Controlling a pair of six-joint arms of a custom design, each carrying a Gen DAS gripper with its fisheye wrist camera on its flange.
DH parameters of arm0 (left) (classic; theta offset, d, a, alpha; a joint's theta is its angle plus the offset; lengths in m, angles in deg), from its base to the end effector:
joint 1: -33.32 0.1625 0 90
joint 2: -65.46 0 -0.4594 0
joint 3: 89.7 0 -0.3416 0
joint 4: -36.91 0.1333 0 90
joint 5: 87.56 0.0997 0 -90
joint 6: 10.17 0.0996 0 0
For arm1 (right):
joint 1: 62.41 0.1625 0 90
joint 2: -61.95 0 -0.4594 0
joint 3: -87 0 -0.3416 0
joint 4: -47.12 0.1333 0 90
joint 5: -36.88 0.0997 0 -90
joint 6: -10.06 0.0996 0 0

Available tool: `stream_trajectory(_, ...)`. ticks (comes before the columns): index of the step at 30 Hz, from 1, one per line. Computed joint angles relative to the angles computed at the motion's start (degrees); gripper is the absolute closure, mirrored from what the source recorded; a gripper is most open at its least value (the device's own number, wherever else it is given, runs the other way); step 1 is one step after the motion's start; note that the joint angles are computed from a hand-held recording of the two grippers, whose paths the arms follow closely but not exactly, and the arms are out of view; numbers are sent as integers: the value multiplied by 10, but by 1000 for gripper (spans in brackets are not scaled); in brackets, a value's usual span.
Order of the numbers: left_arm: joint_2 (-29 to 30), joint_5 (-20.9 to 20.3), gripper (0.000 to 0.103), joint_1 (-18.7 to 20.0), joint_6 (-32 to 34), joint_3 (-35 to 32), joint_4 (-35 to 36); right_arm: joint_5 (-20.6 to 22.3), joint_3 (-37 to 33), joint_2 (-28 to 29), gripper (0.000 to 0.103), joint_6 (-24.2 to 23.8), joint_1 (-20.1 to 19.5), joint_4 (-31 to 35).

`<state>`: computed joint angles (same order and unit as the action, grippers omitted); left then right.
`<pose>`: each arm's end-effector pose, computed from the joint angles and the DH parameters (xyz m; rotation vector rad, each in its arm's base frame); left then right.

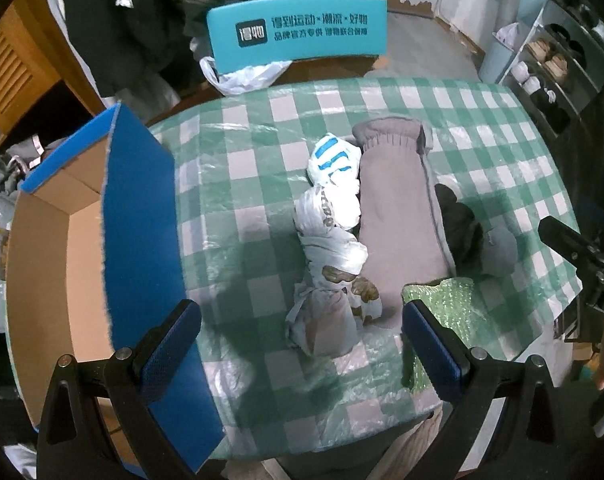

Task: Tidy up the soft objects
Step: 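Lower left tool onto white crumpled sock bundle while right tool reaches grey-blue sock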

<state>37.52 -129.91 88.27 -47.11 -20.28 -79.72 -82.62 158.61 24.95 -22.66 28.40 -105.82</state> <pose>-0.2561 -0.7254 0.0611 0.0945 2.3035 -0.3546 0.0952 -0.7757 0.2160 0.5589 -2.4280 0.4234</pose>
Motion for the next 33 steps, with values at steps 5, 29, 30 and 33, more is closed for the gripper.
stream_trajectory(5, 15, -7, 1, 8, 0, -20, 7, -18, -21, 17, 2, 8, -8, 22)
stream_trajectory(29, 63, -48, 10, 53, -14, -85, 31, -54, -66, 62, 25, 7, -34, 87)
stream_trajectory(30, 65, -51, 15, 55, -13, -88, 35, -53, -66, 61, 29, 7, -35, 91)
stream_trajectory(33, 68, -68, 30, 64, -3, -92, 29, -52, -66, 60, 42, 10, -36, 100)
